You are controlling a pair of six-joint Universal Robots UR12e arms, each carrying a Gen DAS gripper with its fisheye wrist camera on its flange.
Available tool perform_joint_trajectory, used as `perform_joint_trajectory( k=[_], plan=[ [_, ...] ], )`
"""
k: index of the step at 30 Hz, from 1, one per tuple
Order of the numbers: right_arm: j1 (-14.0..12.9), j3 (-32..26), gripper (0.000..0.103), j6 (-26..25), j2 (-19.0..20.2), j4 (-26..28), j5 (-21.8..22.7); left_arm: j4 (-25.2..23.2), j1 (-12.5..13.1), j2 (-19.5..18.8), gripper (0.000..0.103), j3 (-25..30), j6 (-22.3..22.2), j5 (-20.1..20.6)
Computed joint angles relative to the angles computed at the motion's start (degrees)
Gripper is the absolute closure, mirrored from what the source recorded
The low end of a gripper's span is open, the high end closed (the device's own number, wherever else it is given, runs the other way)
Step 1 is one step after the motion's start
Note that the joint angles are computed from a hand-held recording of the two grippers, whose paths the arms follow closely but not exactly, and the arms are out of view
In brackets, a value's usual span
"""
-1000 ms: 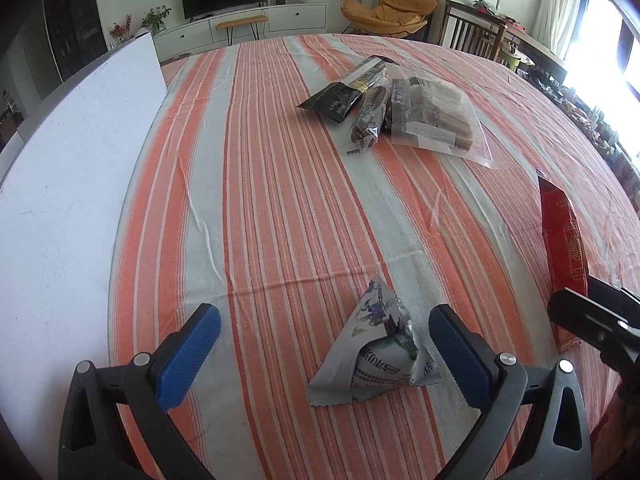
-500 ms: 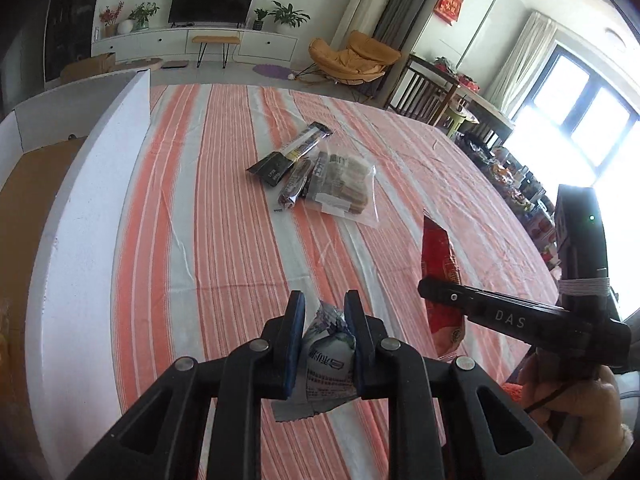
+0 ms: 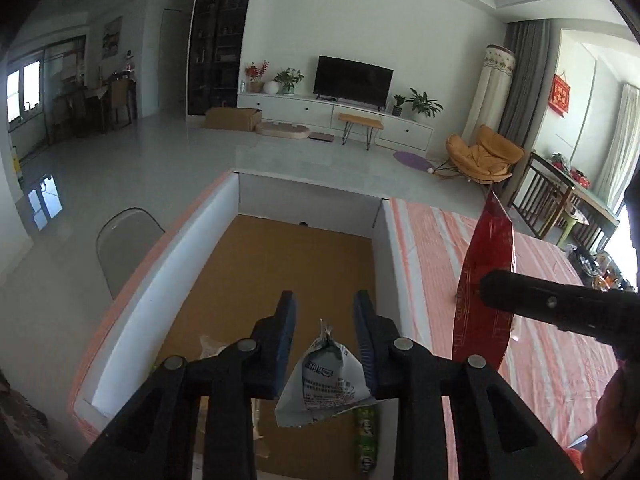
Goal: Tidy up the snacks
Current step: 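Carry both snacks over the box and open both tools to drop them, then bring both tools back over the remaining snacks on the table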
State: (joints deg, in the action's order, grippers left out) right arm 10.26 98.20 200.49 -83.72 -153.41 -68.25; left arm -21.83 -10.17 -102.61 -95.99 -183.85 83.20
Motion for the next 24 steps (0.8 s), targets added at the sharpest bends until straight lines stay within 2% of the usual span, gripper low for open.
perform_joint_trajectory(
  k=[1,2,5,7,9,12,13,14,15,17,18,19,20,22,24],
  plan=[
    [0.27,-0.34,0.055,0.53,0.44,0.11,-0.44,-0.85,-0.03,-0.47,0.035,0.20,-0.64,2.62],
    [0.31,0.12,0.051,1.68,0.39,-1.04,-1.00,-0.87,0.13,-0.57,0.018,-0.12,-1.56,3.57],
    [-0.43,3.43,0.044,2.61,-1.31,-5.04,-4.47,2.11,0.58,-0.26,0.015,-2.03,-3.88,1.93],
    [-1.19,6.07,0.039,2.32,-2.87,-5.94,-9.76,2.68,-0.03,-0.36,0.015,-2.45,-3.48,-0.67],
    [-2.46,9.36,0.034,2.02,-4.37,-6.39,-15.92,2.70,-0.82,0.02,0.015,-3.07,-1.81,-5.26],
    [-3.76,15.12,0.034,1.89,-5.90,-5.23,-29.02,0.09,-2.97,0.01,0.010,-2.81,3.00,-13.89],
    [-4.20,16.60,0.034,3.44,-6.09,-2.39,-33.97,-1.62,-3.90,-0.26,0.007,-2.44,5.45,-16.64],
    [-5.39,18.06,0.033,5.53,-6.56,1.11,-36.58,-3.49,-4.88,-0.56,0.004,-2.05,7.84,-18.87],
    [-6.46,19.72,0.033,7.39,-7.06,2.88,-37.02,-5.92,-6.02,-0.95,0.004,-1.61,10.21,-20.59],
    [-8.47,22.67,0.034,10.30,-8.17,4.19,-37.83,-9.58,-8.57,-2.88,0.004,-0.25,13.58,-21.77],
    [-8.75,23.93,0.034,11.27,-8.66,3.80,-38.93,-10.58,-9.97,-4.11,0.004,0.52,14.31,-20.61],
    [-8.09,25.33,0.034,10.75,-9.33,1.27,-42.44,-11.61,-11.16,-5.52,0.004,1.49,14.55,-18.24],
    [-8.11,25.87,0.033,12.05,-9.71,1.14,-43.90,-12.65,-12.45,-6.81,0.004,2.70,14.19,-15.65],
    [-9.02,26.19,0.033,13.45,-10.08,0.43,-42.48,-12.10,-14.30,-9.29,0.005,4.21,12.85,-10.88],
    [-8.93,25.99,0.032,13.02,-9.51,0.22,-43.53,-10.31,-15.33,-11.04,0.005,4.93,11.75,-6.62]
  ],
)
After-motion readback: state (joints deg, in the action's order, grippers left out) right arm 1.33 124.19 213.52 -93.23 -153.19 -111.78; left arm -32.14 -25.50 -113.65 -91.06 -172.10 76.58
